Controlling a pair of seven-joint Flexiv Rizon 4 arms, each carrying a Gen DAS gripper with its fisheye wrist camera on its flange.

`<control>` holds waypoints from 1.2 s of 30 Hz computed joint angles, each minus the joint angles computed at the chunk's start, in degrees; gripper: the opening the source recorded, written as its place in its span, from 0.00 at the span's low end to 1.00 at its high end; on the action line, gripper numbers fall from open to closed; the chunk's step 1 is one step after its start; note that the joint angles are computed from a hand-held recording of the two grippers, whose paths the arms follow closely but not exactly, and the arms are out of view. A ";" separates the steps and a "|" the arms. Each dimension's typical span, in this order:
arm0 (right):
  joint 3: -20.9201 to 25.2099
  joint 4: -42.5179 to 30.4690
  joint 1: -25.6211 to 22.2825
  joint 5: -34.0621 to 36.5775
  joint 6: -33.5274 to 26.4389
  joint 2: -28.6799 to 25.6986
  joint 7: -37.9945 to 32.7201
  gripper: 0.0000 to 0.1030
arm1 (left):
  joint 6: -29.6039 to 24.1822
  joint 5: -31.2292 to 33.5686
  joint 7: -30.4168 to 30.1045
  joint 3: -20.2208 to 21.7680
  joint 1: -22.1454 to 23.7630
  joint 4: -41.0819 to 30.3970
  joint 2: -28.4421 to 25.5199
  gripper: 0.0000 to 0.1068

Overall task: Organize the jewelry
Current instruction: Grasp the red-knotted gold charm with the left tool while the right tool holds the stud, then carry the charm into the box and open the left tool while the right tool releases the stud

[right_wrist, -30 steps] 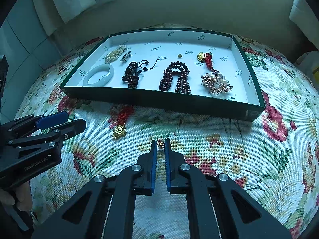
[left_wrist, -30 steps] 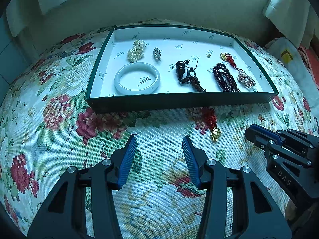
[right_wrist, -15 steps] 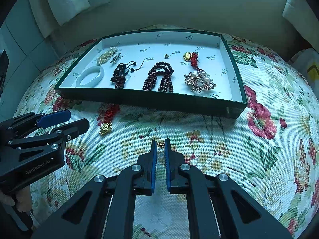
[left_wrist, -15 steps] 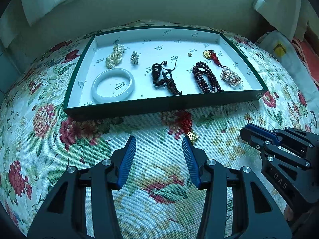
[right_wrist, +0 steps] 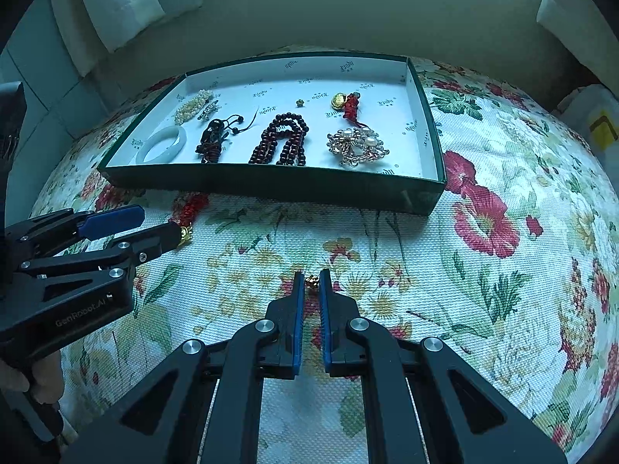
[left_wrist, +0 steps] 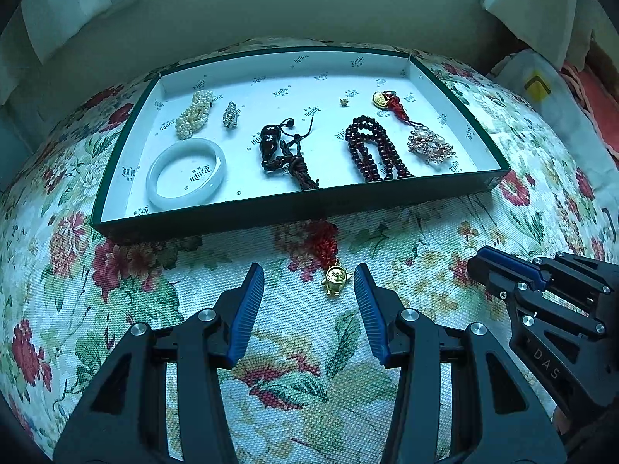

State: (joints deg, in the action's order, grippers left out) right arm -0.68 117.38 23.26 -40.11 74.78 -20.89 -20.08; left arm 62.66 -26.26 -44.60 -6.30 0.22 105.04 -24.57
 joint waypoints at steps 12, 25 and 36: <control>0.23 -0.18 -0.13 1.19 0.51 -0.29 -0.71 0.07 | 0.89 0.31 1.32 -0.85 -0.17 -0.18 -1.07 0.27; -0.15 -0.30 0.34 0.75 0.29 -0.22 -0.32 0.07 | 2.29 0.26 2.74 -0.96 0.00 0.20 -0.96 0.14; -0.81 -0.53 0.73 -2.39 0.38 1.05 1.99 0.07 | 3.29 -3.86 5.94 -2.07 1.30 1.56 1.53 0.13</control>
State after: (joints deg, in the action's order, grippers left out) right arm -1.49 116.86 23.99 -42.50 75.17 -19.84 -18.09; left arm 65.95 -30.11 -38.66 -8.37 1.52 106.60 -23.05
